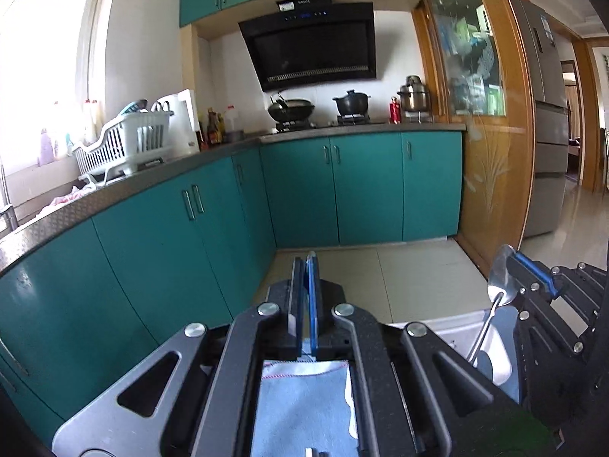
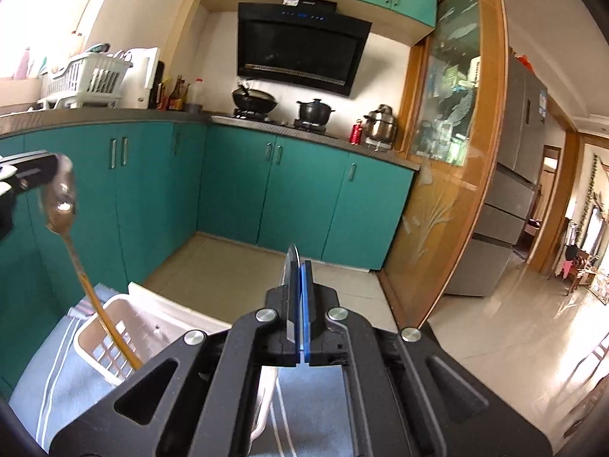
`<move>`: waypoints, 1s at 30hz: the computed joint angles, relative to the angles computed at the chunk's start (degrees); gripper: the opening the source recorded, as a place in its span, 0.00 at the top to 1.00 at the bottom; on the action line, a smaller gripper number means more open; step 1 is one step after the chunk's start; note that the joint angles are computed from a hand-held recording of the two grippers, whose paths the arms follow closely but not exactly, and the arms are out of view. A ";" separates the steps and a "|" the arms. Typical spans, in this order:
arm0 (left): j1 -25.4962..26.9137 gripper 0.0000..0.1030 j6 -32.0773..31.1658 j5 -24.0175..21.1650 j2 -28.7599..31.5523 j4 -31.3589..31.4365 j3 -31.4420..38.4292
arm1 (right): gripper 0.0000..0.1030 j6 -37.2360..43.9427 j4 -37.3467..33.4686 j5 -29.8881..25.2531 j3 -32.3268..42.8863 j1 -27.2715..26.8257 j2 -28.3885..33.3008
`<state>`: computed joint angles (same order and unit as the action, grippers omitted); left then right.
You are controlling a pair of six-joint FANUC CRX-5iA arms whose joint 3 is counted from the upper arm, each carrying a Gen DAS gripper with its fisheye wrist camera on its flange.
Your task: Organize utensils
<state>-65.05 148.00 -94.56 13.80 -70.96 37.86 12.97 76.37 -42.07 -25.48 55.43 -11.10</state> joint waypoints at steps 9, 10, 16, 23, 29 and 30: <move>-2.87 0.93 3.88 -2.01 -2.76 -1.63 -3.04 | 0.82 2.97 -11.76 1.19 -0.82 1.93 -7.00; -3.43 0.91 4.63 -2.38 -3.39 -1.87 -3.76 | 0.81 2.57 -12.49 1.11 -1.54 2.34 -8.64; -8.25 0.70 12.80 -7.72 -8.89 1.53 -11.89 | 0.68 1.52 -18.26 -6.07 -8.95 9.35 -20.74; -4.36 0.70 16.62 0.23 -10.78 23.26 -23.87 | 0.68 14.35 -46.17 -12.24 -10.09 15.82 -21.12; -3.68 0.70 16.96 5.21 -10.57 30.93 -28.22 | 0.68 20.47 -58.35 -8.81 -7.00 15.58 -16.38; -3.62 0.70 17.58 5.56 -10.90 31.37 -28.68 | 0.68 21.74 -61.26 -7.65 -5.94 14.44 -15.50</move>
<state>-68.67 165.58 -89.00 2.91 -39.59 9.17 34.71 15.11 -49.72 -31.42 69.86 -26.60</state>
